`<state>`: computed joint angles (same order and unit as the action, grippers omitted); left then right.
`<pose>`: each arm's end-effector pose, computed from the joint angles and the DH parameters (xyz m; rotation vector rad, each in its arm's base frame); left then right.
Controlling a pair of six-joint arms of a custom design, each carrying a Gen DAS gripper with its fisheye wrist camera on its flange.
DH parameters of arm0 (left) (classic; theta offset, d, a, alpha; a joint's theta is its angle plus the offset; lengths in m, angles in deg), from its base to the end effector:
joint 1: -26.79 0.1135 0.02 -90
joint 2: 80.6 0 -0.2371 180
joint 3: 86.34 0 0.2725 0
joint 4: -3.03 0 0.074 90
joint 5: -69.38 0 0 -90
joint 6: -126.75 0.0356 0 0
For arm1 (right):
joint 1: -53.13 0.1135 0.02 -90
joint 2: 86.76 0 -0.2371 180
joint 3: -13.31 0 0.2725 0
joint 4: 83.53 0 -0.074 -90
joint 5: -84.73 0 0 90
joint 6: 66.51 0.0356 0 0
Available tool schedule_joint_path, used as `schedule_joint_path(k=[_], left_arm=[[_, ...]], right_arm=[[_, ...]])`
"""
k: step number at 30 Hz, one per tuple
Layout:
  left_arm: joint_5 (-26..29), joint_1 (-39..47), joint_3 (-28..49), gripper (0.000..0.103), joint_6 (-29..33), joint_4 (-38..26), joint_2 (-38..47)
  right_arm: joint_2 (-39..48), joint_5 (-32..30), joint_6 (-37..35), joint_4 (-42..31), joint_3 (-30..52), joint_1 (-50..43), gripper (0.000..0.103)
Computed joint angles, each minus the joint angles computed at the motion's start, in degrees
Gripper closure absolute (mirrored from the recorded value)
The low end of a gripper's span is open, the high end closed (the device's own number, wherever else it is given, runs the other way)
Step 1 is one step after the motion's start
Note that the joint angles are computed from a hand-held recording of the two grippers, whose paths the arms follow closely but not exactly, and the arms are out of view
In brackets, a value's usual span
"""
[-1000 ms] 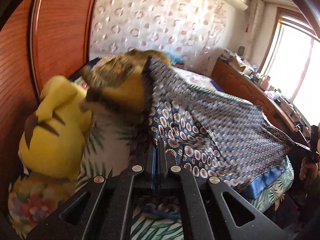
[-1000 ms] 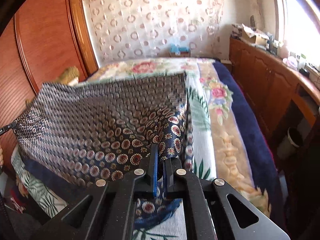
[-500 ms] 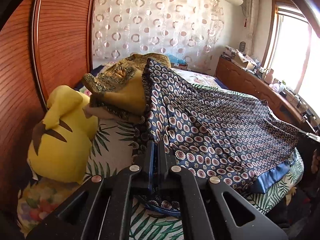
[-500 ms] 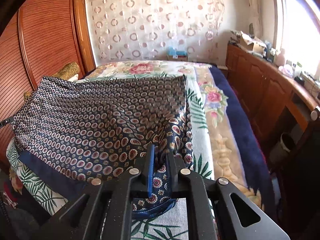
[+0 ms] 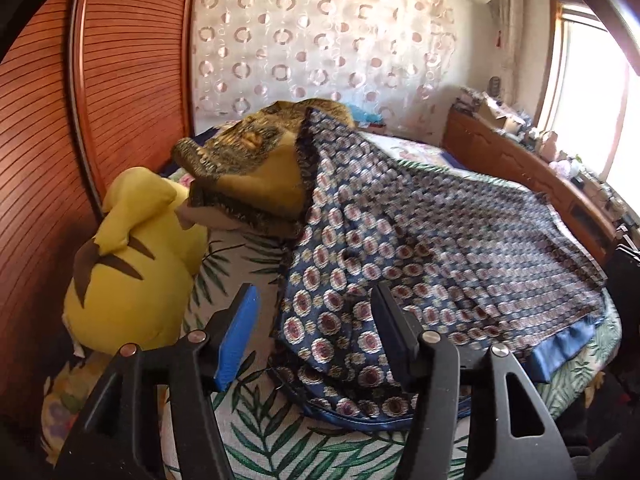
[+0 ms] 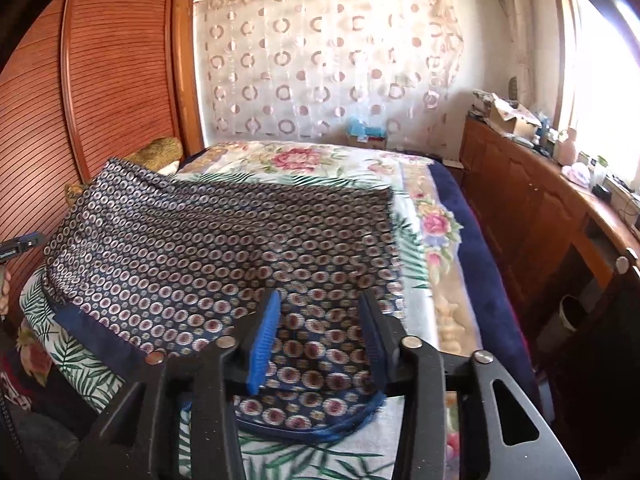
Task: Fold small clothes
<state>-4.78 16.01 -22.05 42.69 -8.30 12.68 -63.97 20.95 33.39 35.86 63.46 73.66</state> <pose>0.3464 -0.0758 0.1481 0.4732 2.2176 -0.3588 0.1292 0.0316 0.2725 0.0676 2.0885 -0.1720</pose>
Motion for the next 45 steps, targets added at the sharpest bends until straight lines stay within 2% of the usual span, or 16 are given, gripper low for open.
schedule_joint_path(k=[8, 14, 20, 25, 29, 33, 37, 39, 42, 45], left_arm=[[-0.46, 0.15, -0.54, 0.043, -0.10, 0.50, 1.40], [-0.67, -0.13, -0.94, 0.043, 0.69, 0.39, 3.00], [-0.33, 0.42, -0.59, 0.043, 0.19, 0.38, 4.82], [-0.45, 0.56, 0.03, 0.043, -0.05, 0.09, 5.83], [-0.50, 0.45, 0.13, 0.043, 0.13, 0.05, 6.30], [0.55, 0.90, 0.20, 0.043, 0.30, 0.38, 6.76], [0.52, 1.55, 1.18, 0.060, -0.35, -0.09, 7.66], [0.62, 1.76, 1.50, 0.063, -0.31, -0.31, 7.86], [1.94, 2.13, 1.85, 0.071, -0.29, -0.51, 8.23], [6.52, 2.86, 3.69, 0.094, -0.05, -2.87, 9.51]], right_arm=[[14.94, -5.54, -0.39, 10.40, 0.09, -1.03, 0.059], [25.17, -12.00, -1.49, 17.21, 1.54, -4.14, 0.059], [32.64, -11.60, -0.90, 17.45, 4.54, -4.23, 0.059], [35.37, -9.39, -0.45, 18.59, 5.21, -3.21, 0.057], [35.96, -7.54, 0.32, 18.75, 4.85, -0.76, 0.041], [36.08, -5.01, 1.41, 18.47, 4.25, 1.36, 0.036], [35.45, -3.64, 2.36, 19.94, 2.75, 1.56, 0.028], [35.00, -2.63, 3.93, 20.40, 2.04, 2.02, 0.022], [34.97, -2.15, 4.14, 21.06, 1.44, 2.19, 0.021], [34.35, -3.13, 2.90, 21.45, 0.75, 1.88, 0.021]])
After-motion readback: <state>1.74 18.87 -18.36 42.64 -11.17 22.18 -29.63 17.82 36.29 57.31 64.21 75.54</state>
